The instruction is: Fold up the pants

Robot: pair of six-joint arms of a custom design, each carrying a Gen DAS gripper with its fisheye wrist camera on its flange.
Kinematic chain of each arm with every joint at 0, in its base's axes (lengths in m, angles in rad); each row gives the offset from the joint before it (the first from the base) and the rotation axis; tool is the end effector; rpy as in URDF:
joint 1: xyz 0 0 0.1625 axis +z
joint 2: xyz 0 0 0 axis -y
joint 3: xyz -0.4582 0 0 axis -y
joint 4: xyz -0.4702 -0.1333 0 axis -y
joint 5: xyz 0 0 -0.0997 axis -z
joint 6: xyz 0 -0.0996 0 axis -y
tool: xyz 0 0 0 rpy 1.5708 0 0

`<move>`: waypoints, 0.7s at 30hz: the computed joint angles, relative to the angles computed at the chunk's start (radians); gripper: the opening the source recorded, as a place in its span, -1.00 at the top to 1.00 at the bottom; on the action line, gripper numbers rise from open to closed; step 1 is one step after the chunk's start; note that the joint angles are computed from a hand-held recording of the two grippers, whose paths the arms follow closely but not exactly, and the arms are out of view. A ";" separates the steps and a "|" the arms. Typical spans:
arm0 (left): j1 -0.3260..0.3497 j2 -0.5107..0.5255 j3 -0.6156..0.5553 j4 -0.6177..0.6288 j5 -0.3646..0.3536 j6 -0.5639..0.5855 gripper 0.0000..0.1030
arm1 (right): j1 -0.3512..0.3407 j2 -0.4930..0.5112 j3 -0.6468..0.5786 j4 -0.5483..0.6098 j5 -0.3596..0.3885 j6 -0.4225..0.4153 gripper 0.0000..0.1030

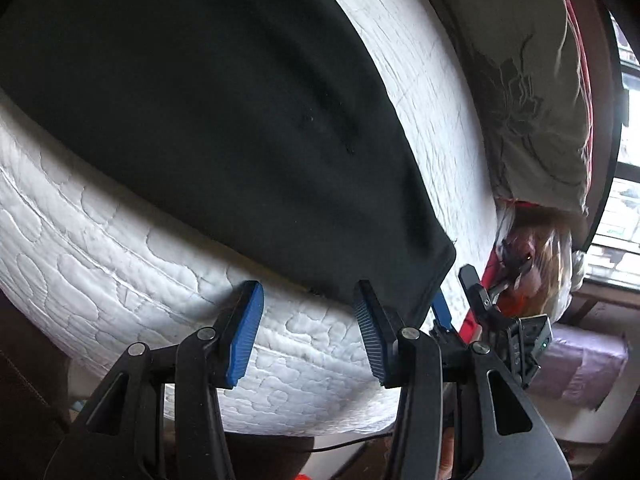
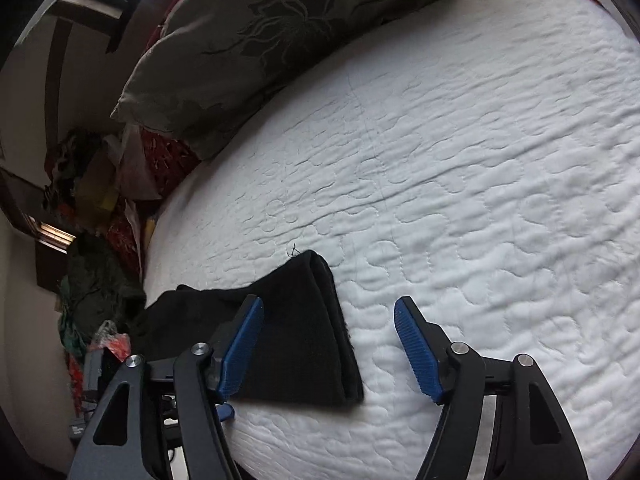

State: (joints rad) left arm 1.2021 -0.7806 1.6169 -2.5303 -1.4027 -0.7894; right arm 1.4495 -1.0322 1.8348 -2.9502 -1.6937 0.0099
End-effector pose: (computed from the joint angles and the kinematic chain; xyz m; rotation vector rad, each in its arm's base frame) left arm -0.1310 -0.7552 0.0508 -0.6532 2.9832 -0.2985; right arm 0.0356 -0.7087 0.1892 -0.2405 -2.8617 0.8407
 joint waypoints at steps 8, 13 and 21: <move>0.009 0.007 0.002 -0.031 -0.038 -0.051 0.12 | 0.040 0.080 -0.100 0.082 -0.083 -0.117 0.75; 0.008 0.027 0.004 -0.067 -0.093 -0.088 0.12 | 0.031 0.063 -0.082 0.038 -0.060 -0.094 0.66; -0.016 0.072 -0.022 -0.090 -0.056 -0.142 -0.10 | -0.030 0.013 -0.018 0.030 0.069 0.016 0.12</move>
State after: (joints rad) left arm 1.1859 -0.7091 1.5950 -2.6206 -1.4584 -0.9312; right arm 1.4190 -1.0190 1.8167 -2.9198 -1.6250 0.0259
